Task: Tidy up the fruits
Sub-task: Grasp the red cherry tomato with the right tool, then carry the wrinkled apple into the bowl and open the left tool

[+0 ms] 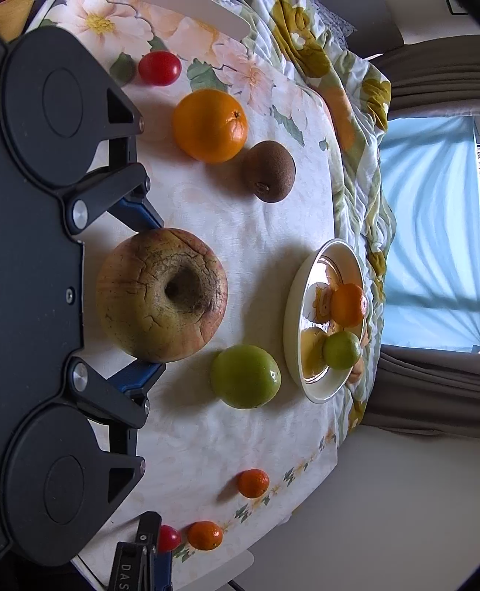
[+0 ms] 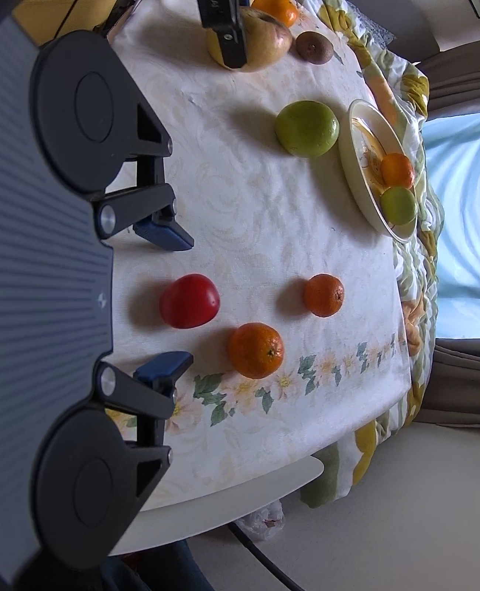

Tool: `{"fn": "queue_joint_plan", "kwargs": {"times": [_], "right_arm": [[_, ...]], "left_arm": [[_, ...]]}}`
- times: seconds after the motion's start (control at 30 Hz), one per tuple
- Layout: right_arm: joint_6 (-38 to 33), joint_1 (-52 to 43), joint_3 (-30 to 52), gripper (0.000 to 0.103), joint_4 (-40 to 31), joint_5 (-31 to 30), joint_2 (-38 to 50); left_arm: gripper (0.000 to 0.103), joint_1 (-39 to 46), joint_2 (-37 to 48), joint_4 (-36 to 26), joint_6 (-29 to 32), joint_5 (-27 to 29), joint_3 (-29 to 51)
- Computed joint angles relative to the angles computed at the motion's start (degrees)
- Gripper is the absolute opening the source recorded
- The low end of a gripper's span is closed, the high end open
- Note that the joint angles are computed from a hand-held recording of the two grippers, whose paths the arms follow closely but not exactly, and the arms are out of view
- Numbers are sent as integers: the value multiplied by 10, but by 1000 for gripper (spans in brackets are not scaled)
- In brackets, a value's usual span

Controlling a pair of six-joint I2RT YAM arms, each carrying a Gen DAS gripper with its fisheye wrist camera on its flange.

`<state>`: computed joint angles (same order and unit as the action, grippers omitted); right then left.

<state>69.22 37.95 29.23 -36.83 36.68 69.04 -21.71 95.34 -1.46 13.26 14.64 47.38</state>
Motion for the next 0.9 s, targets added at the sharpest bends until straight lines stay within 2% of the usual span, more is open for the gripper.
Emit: {"fn": "queue_joint_plan", "kwargs": {"times": [0.07,0.17,0.23,0.3,0.67,0.9], "right_arm": [[-14,-6,-3,73,11,0,-2],[-31,-12,-4,66,22,-1,-4],[-42,-15,-2,52,27,-1,-2],[-55,-18,-2,46,33,-3,-2],[-91,-26,5,45,37,-27,-21],[-124,-26,30,45,11,-30,-47]], "left_arm": [[78,1,-4,-1,-1,0,-4],[78,3,-9,-1,-5,2,-10],[78,4,-13,-1,-7,2,-13],[78,4,-16,-3,-9,1,-15],[78,1,-60,-30,-30,-8,-29],[78,-7,-106,-63,-54,-12,-28]]}}
